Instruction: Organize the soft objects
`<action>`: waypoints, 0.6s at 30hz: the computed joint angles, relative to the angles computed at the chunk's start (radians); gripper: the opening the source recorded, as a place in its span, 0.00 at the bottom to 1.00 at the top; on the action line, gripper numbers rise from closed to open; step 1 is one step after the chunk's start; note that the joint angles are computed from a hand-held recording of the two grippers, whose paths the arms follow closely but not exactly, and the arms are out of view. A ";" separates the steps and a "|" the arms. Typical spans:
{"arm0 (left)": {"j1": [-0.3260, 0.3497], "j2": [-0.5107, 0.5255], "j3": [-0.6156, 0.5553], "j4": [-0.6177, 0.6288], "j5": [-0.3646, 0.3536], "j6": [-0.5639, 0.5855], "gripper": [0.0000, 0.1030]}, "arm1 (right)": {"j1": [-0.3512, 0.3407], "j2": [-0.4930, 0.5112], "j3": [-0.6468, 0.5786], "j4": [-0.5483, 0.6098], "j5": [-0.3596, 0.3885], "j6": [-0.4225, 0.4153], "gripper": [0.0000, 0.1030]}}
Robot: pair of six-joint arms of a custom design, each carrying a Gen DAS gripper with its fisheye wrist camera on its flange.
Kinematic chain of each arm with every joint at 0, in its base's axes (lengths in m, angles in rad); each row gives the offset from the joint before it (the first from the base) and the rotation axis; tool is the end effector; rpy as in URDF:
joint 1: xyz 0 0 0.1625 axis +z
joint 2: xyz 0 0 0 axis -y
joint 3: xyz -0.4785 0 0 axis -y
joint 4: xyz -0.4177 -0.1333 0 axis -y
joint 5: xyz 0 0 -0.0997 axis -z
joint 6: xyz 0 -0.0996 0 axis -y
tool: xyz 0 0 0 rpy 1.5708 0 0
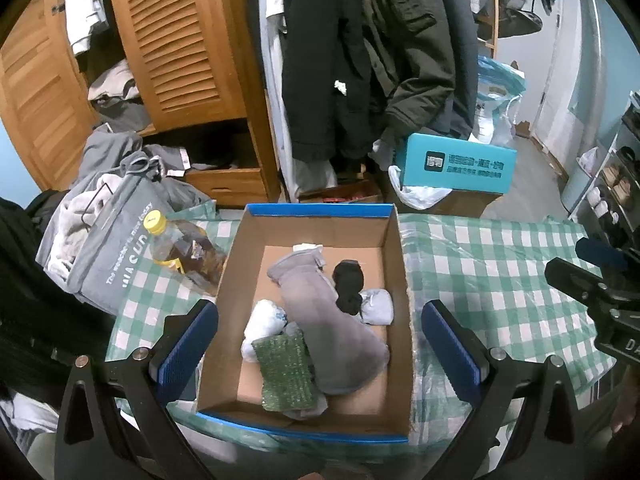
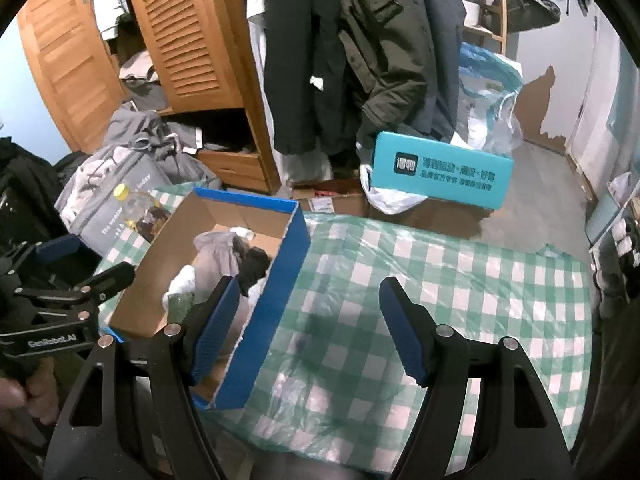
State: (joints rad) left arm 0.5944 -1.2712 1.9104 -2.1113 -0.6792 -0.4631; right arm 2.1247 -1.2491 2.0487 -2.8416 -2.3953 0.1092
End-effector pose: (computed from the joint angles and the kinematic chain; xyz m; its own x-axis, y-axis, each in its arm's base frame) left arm -0.3538 -0.4936 0.2984 -0.6262 0.2551 -0.7368 0.6088 0.7503 -0.2577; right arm 0.3468 -0.4463 0.3019 -0.7993 0.0094 0.6008 -0.3839 0.7613 -0.5226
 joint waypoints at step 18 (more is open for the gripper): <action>-0.003 0.024 -0.013 0.028 -0.014 -0.008 1.00 | -0.019 -0.020 0.020 -0.009 -0.009 0.012 0.70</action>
State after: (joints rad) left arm 0.5918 -1.2474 1.8979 -2.0832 -0.6937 -0.4716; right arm 2.1056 -1.2694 2.0692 -2.8510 -2.4040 0.1207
